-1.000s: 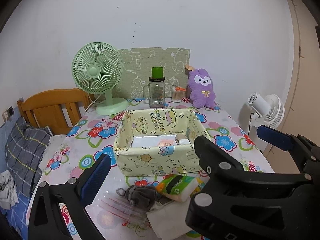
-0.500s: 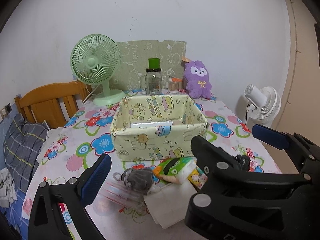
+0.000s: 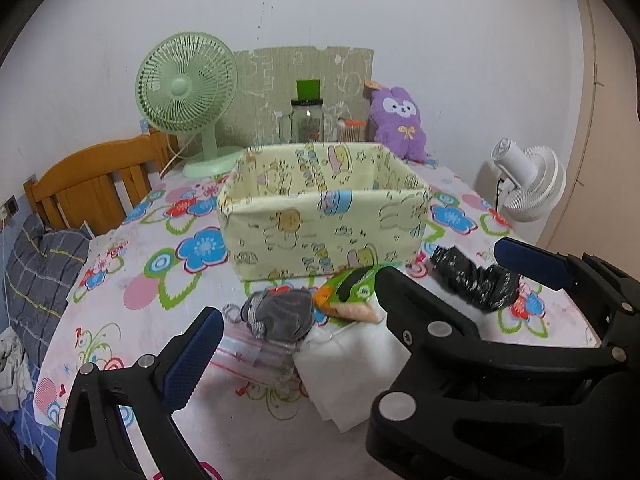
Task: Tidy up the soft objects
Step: 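Withdraw both open tools from the box back toward the remaining pile, then grasp the grey knit glove with the left tool while the right tool grasps the green tissue pack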
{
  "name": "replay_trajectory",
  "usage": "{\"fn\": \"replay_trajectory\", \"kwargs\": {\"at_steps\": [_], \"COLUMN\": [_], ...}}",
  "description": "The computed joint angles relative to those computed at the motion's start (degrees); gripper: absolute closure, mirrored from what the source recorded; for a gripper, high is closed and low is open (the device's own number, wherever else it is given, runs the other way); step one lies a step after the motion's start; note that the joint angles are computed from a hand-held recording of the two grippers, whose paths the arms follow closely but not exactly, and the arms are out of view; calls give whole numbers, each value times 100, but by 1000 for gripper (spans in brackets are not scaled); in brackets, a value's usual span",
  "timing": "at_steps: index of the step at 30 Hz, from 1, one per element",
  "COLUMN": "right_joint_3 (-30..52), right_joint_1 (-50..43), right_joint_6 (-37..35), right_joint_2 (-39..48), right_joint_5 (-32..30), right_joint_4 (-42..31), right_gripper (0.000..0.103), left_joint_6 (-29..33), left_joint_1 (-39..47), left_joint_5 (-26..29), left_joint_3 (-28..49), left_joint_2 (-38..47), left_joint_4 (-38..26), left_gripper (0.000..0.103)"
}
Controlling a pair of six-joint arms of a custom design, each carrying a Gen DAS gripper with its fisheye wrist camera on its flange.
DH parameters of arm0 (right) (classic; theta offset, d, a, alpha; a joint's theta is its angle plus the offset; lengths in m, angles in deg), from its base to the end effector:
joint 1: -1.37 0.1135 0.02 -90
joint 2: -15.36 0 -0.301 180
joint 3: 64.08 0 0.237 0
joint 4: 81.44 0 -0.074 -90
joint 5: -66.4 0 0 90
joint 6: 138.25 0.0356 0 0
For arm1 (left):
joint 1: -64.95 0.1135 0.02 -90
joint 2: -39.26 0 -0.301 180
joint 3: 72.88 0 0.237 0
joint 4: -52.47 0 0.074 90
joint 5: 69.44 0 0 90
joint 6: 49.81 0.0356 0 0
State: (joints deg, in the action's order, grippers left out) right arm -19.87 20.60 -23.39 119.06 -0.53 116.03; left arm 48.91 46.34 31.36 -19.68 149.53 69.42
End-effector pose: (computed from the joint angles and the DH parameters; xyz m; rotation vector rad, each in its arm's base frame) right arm 0.2793 0.0826 0.1303 0.3112 2.2130 -0.0493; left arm 0.3167 -0.1137 0.1267 0.6338 2.1843 -0.3051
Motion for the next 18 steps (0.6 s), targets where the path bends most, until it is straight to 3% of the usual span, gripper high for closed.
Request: {"fn": "replay_trajectory", "kwargs": {"at_steps": [5,18], "right_joint_3": [89,575], "right_joint_1": [-39,-63], "right_joint_6": [7,-31], "right_joint_2": [315,1052], "right_joint_5": [-248,-203], "right_joint_4": [117,-34], "right_gripper": [16,21], "left_joint_6": [89,147], "left_joint_1": [62,197], "left_joint_5": [18,-84], "left_joint_3": [65,547], "left_joint_2": [204,809], "left_joint_4": [-40,-378], "left_gripper": [2,2]}}
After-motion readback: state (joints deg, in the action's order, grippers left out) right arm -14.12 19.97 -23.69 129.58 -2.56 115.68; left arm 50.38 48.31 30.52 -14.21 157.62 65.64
